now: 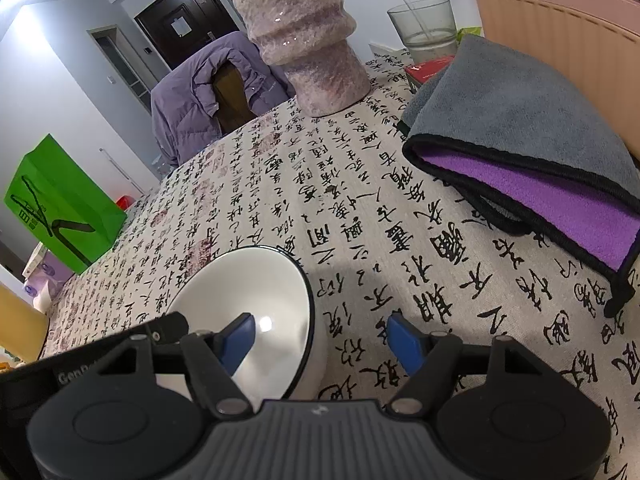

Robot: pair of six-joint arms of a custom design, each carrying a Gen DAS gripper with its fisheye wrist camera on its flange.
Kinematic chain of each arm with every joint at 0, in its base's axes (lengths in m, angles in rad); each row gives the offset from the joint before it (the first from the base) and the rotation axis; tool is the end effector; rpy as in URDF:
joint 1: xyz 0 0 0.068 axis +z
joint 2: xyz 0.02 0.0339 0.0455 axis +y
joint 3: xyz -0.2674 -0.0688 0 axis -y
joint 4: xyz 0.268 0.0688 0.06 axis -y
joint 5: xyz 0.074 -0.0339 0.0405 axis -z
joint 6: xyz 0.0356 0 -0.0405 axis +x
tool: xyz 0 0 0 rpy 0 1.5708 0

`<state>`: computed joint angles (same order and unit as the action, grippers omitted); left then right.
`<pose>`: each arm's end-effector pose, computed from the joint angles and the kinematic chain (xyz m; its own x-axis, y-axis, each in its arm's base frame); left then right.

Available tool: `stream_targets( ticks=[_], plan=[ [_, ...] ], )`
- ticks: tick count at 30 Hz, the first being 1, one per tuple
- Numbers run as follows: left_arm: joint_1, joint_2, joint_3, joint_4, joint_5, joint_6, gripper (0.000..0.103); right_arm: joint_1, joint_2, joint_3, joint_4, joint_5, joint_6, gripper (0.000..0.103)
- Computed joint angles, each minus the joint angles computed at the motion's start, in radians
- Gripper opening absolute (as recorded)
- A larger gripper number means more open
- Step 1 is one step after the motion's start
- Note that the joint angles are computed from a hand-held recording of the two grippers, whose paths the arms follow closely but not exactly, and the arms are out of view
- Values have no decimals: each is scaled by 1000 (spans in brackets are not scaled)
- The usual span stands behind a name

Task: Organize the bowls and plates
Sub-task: 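Lower both grippers onto the white bowl's rim and close them, then lift the white bowl off the table with both grippers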

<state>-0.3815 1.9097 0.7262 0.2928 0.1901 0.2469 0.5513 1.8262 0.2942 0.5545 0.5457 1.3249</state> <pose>0.3077 -0.1307 0.0555 -0.5834 0.4926 -0.6457 0.6378 0.7701 0.0112 0.1939 0.0976 0.0202 -0.3664 0.7479 -0.5535 0.6362 0.6355 0.4375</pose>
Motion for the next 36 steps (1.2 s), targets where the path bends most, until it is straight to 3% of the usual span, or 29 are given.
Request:
stream_targets(
  ticks=[7,15,19,26,36],
  plan=[
    [-17,28,16,-39,21,35,56,-14,31,6,37,-27,-18,56],
    [-34,47,31,-59,28,22,43,-20,47,13,64,-48,-44,39],
    [-39,65,61,-109,44,16,42,-33,73,6,121,-72,-56,25],
    [-54,64,50,-95,63,6,22,-37,79,5,129,-72,-55,23],
    [-71,61,10,-17,35,-7,23,-33,104,-2,171,-57,-48,20]
  ],
)
